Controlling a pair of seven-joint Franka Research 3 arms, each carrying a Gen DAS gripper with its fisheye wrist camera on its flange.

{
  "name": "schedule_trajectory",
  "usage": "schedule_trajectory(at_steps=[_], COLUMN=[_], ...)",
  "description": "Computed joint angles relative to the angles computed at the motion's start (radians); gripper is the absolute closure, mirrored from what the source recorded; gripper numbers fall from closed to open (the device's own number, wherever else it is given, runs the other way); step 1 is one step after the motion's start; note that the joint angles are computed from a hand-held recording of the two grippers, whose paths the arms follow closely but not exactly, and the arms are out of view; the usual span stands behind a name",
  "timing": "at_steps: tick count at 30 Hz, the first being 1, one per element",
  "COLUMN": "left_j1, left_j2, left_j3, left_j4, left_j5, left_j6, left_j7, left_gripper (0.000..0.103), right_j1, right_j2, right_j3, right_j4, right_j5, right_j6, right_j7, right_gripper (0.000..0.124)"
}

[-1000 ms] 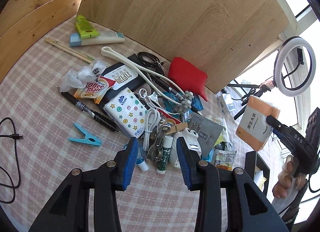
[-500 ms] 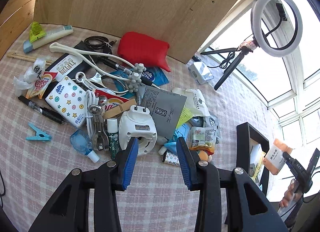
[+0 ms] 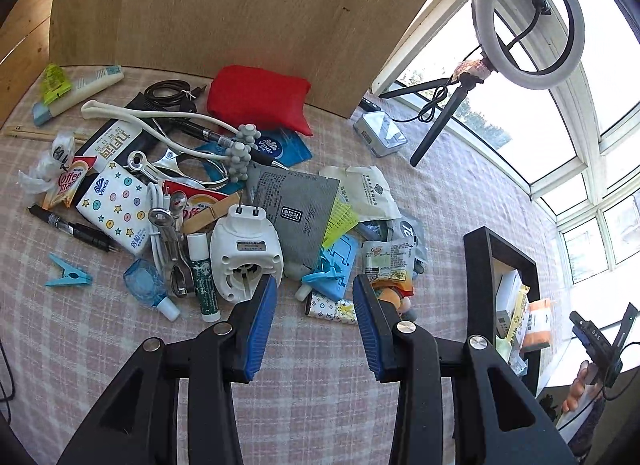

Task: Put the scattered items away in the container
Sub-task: 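Carry the orange tissue pack into the tray and open the right tool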

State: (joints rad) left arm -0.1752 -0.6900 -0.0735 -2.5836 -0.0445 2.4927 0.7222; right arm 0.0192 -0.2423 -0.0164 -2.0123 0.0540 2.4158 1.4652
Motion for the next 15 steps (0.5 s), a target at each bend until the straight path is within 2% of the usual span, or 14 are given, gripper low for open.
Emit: schedule_trajectory(at_steps=[4,9,15], left_j1=[0.016,0.026,0.017], left_j2=[-0.060,-0.115,-0.090], left_j3=[-0.002,0.004,0.009], left_j4=[-0.044,-0.086,-0.064], left_j5=[0.009,0.012,0.025], left_j6=[-0.024,-0.045,-0.037], left_j7=[-0.027,-0.055,-0.046], left_gripper=[0.067,0.067,0.067], right_j1=[0.044,0.107,0.192], right_j2=[-0.019,-0.033,-0.020], right_j3=[0.003,0.009,0.035], right_j4=[-0.008,-0.013,-0.013], right_j5=[0.065,0.176,0.299], right_j6=[-0.006,-0.056,-0.136], right_j7=[-0.078,-0.180,-0.278], right_gripper=[0.067,0.067,0.067])
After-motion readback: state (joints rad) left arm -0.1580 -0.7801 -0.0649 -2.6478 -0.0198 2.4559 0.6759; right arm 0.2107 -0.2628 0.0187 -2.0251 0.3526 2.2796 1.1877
